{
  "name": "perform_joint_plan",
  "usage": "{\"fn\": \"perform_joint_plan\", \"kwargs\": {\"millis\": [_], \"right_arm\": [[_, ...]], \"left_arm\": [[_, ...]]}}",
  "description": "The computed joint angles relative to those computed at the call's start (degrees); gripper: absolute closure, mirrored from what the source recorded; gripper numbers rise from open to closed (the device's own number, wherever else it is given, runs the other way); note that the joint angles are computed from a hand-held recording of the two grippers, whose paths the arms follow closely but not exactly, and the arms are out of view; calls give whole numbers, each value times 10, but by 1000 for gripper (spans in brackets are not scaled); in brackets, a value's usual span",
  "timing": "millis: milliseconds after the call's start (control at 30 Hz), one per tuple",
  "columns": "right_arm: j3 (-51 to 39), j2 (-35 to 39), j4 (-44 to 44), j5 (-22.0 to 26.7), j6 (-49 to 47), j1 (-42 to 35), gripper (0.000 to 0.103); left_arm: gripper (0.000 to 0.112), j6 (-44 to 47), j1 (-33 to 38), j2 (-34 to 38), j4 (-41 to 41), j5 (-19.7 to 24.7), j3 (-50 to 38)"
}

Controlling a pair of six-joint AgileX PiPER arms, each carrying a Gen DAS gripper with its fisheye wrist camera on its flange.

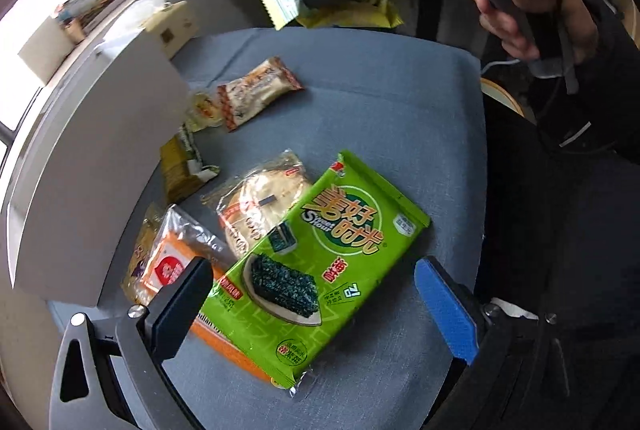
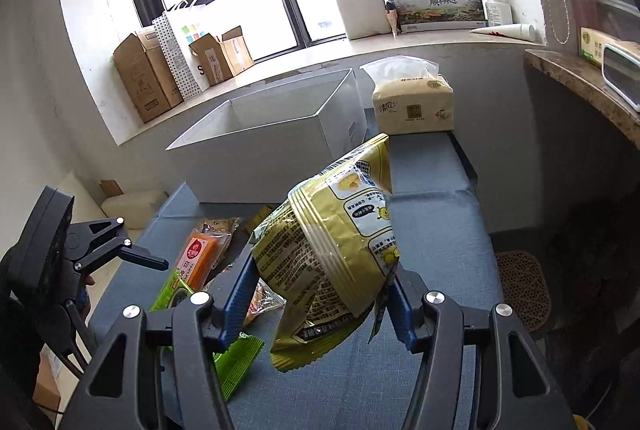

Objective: Organize snacks
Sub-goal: 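Grasp the green seaweed packet with left gripper while right holds the yellow bag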

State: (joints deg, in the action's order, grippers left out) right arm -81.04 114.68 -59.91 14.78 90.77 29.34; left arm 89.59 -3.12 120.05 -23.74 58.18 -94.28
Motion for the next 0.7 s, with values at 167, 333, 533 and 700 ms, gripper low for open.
{"fn": "perform_joint_plan", "kwargs": {"millis": [167, 333, 533, 700], "right_arm": [[19, -7, -20, -4, 28, -2, 40], [26, -10, -22, -4, 35, -3, 40], [25, -7, -8, -2, 24, -3, 40], [18, -3, -11, -5, 24, -1, 40]], "left_arm": [[9, 7, -31, 29, 61, 13, -25], [28, -10, -50, 59, 93, -14, -45], [42, -75, -23, 87, 24, 52, -127], [43, -146, 22, 67, -65, 56, -121]]}}
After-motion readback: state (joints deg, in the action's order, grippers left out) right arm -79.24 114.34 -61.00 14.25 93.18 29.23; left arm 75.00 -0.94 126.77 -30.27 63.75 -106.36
